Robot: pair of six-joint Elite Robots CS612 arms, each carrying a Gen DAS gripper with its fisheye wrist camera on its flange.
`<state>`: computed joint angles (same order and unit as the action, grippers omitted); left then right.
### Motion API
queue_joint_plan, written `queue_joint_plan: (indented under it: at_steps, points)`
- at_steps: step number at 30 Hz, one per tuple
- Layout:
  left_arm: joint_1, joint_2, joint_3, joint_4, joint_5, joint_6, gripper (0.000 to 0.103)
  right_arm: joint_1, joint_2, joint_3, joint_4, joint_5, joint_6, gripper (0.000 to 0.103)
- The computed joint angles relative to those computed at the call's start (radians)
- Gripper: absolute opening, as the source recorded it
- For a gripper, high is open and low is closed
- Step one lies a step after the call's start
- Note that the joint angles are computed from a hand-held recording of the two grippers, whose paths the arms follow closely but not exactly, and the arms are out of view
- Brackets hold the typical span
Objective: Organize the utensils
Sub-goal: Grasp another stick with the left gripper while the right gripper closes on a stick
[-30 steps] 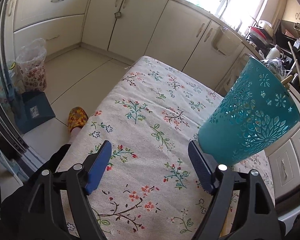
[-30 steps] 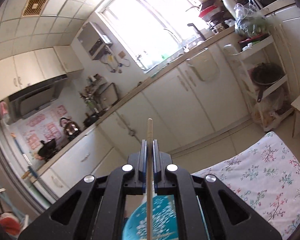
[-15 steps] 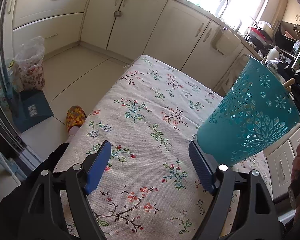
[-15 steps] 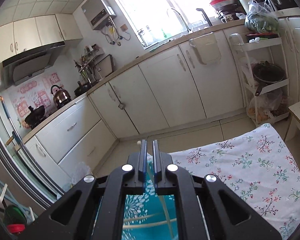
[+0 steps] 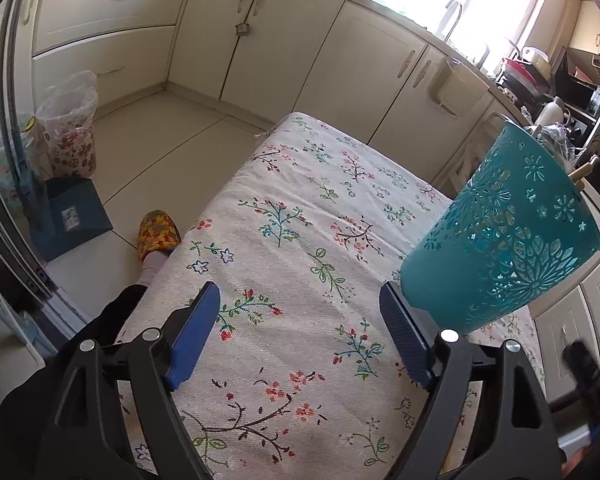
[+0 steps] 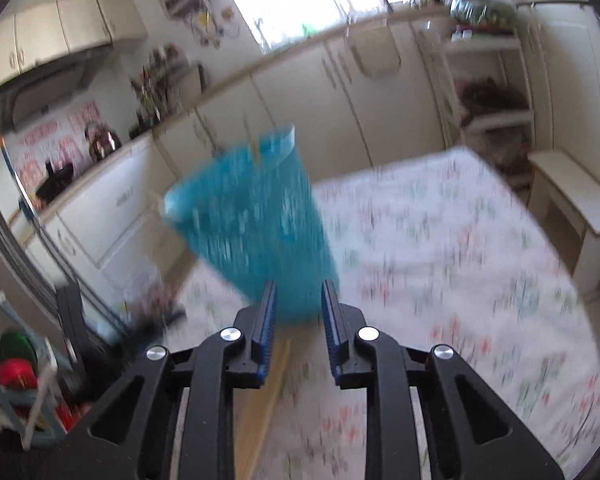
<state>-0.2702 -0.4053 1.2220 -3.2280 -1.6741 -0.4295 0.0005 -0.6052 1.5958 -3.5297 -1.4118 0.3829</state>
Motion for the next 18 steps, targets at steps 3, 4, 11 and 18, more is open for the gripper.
queue_joint_plan:
  at_steps: [3, 4, 11, 18]
  points:
    - [0.0, -0.003, 0.008, -0.005, 0.006, 0.002, 0.078, 0.013, 0.009, -0.011, 0.124, 0.044, -0.045, 0.019]
    - [0.0, -0.004, 0.009, -0.006, 0.005, 0.002, 0.078, 0.018, 0.012, -0.021, 0.156, 0.048, -0.064, 0.019]
    - [0.001, -0.004, 0.007, 0.002, 0.003, 0.003, 0.079, 0.037, 0.033, -0.094, 0.291, 0.015, -0.115, 0.018]
    - [0.001, -0.003, 0.005, 0.006, -0.002, 0.008, 0.079, 0.056, 0.046, -0.123, 0.365, -0.05, -0.172, 0.017]
